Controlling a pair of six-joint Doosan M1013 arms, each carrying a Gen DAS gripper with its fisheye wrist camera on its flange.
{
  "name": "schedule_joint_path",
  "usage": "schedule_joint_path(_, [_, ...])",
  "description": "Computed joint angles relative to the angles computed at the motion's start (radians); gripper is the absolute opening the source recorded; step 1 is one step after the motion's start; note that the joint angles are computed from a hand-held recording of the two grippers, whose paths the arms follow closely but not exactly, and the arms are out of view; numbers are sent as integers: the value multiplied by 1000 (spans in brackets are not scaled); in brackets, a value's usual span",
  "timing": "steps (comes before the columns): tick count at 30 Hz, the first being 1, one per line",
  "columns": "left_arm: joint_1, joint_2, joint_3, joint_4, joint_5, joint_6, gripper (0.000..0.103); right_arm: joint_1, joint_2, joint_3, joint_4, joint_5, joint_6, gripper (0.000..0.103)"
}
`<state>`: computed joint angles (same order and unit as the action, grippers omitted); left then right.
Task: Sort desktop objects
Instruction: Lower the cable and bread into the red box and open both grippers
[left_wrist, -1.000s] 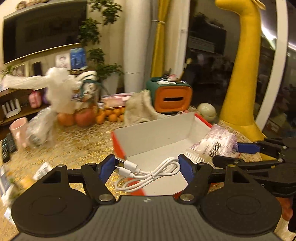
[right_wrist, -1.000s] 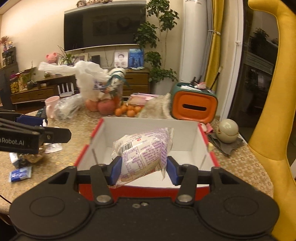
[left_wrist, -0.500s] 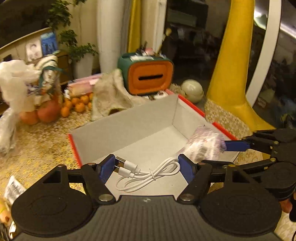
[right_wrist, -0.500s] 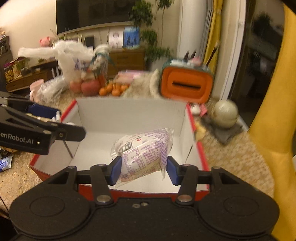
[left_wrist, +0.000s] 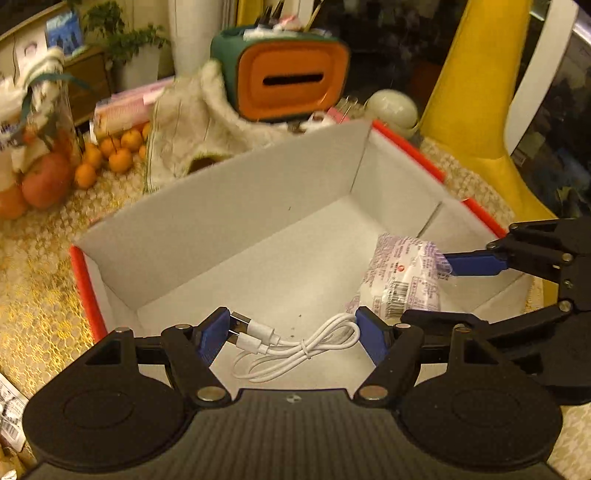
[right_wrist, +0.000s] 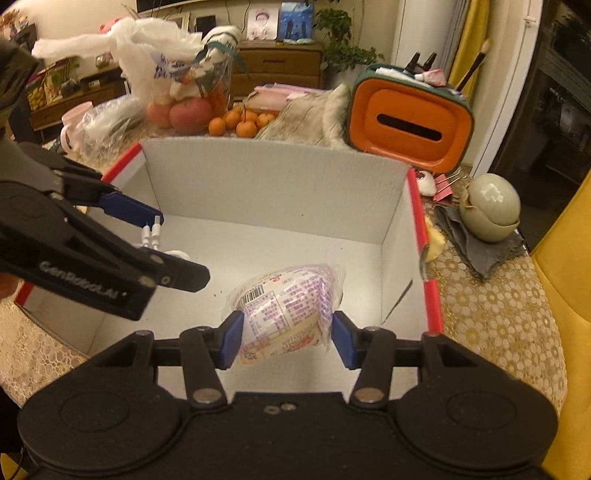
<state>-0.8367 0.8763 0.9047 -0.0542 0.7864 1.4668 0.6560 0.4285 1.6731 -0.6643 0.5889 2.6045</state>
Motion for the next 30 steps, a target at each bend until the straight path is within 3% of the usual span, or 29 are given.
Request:
schedule_joint_path(8, [12,68,-110,-36,140,-4,74,-21,34,-41,148,54,-151,50])
schedule_joint_path(16, [23,112,-185,-97,257,8,74,-34,41,-50,232,50,-226,53])
schedule_joint_path(22, [21,84,-135,-96,198,18,74,-32,41,-50,222,61,-222,62])
schedule_joint_path(30, [22,19,-42,-123,120,39,74,-18,13,-37,168,58,-162,63])
